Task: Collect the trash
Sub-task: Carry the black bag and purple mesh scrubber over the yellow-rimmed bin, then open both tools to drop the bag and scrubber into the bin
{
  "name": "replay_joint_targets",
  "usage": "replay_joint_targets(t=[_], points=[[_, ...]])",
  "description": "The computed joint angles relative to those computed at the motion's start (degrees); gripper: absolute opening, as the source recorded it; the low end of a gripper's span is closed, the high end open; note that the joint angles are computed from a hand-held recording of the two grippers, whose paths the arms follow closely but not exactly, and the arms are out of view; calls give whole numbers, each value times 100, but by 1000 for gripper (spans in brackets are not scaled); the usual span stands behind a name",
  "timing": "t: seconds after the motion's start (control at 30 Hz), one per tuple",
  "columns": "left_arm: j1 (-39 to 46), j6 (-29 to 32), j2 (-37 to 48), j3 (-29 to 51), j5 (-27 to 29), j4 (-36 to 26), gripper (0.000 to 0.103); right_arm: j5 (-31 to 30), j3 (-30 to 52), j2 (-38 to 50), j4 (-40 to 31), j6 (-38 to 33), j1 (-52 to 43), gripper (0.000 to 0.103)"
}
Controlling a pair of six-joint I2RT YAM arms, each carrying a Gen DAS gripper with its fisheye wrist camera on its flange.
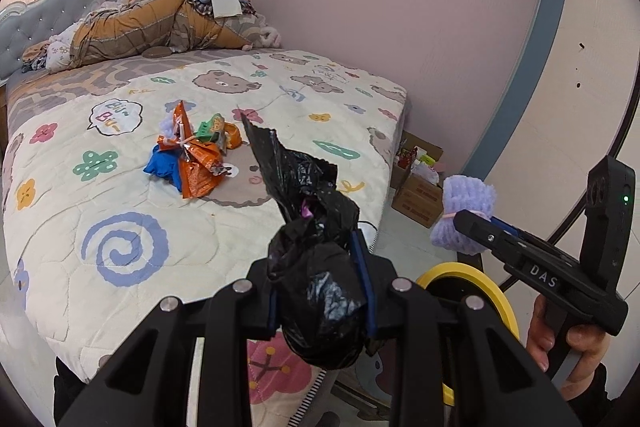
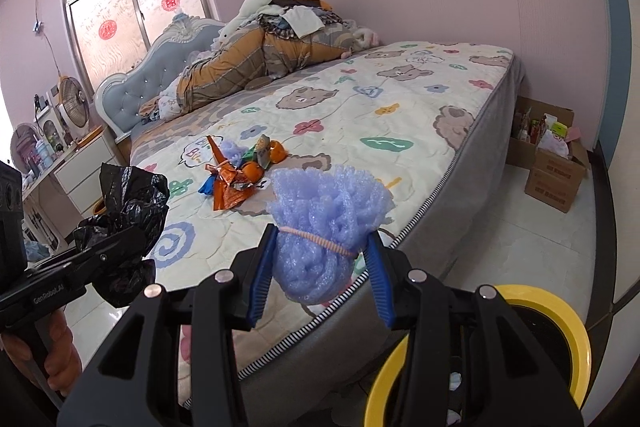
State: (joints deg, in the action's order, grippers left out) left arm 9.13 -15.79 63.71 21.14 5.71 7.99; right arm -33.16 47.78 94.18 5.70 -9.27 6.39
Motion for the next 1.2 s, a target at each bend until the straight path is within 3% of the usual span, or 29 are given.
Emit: replay_joint_targets(t=[0.2, 0.6, 1.2], points=[[-566, -73, 172, 167, -213, -89, 28, -132, -31, -85, -136, -115, -375, 41], [-1359, -427, 1078, 656, -74, -81, 28, -316, 77, -117, -490, -409, -1203, 42], [-2593, -749, 2388, 1387, -236, 106, 28, -719, 490, 377, -1191, -1001, -2491, 42]])
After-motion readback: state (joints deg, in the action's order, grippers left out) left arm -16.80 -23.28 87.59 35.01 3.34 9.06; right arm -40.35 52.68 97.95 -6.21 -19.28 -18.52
